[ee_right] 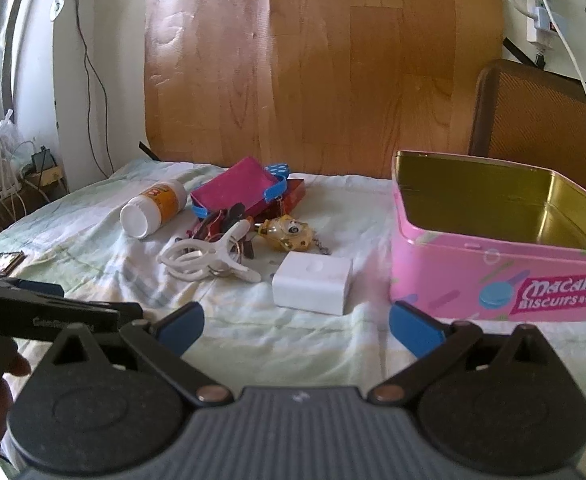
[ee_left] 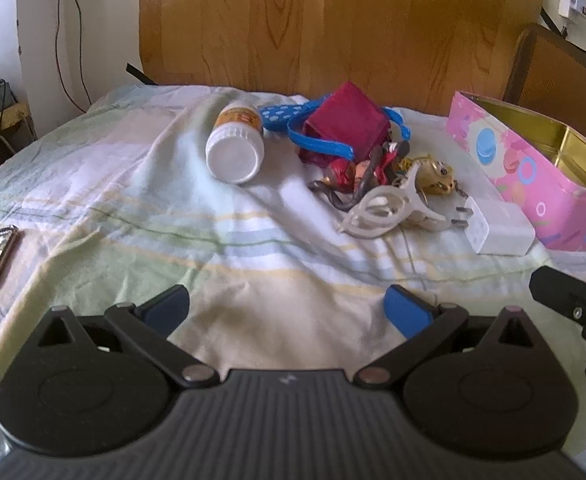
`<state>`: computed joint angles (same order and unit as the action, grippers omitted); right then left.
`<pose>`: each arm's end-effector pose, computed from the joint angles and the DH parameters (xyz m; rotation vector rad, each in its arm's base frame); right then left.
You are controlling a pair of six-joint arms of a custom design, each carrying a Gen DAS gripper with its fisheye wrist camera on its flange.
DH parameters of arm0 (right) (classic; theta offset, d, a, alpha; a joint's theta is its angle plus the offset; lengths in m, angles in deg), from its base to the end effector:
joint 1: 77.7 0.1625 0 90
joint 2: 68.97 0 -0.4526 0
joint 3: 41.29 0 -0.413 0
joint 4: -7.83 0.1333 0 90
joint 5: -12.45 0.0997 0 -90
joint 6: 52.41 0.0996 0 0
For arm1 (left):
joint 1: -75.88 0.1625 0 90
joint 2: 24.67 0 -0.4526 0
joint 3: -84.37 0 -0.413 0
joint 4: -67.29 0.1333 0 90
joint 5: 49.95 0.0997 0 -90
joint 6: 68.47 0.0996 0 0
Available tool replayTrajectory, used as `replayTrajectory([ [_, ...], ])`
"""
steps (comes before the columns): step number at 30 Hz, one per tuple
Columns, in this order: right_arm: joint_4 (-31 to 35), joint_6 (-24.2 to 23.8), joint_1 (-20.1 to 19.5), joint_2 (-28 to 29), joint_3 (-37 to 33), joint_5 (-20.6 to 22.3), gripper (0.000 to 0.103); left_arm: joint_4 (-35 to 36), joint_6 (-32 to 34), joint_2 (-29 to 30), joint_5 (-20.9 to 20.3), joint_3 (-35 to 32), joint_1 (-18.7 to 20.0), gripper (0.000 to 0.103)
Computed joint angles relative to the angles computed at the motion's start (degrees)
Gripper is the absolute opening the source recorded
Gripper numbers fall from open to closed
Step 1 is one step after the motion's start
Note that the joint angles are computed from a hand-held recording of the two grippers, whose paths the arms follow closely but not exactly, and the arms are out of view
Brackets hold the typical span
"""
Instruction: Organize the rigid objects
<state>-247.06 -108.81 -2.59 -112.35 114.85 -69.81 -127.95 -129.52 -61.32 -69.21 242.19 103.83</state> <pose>0.0626 -0.3356 0.1106 0.9621 -2.3057 1.0910 -0.1021 -0.3115 0.0203 0.2236 2.0677 -1.1537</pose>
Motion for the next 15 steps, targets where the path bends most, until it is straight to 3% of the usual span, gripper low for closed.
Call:
replayTrajectory([
  [15,0.58,0.21,0.29,-0.57,-0.04,0.48,0.1,5.73,-4.03,-0.34,2.59,0.17,-2.14,0.103],
])
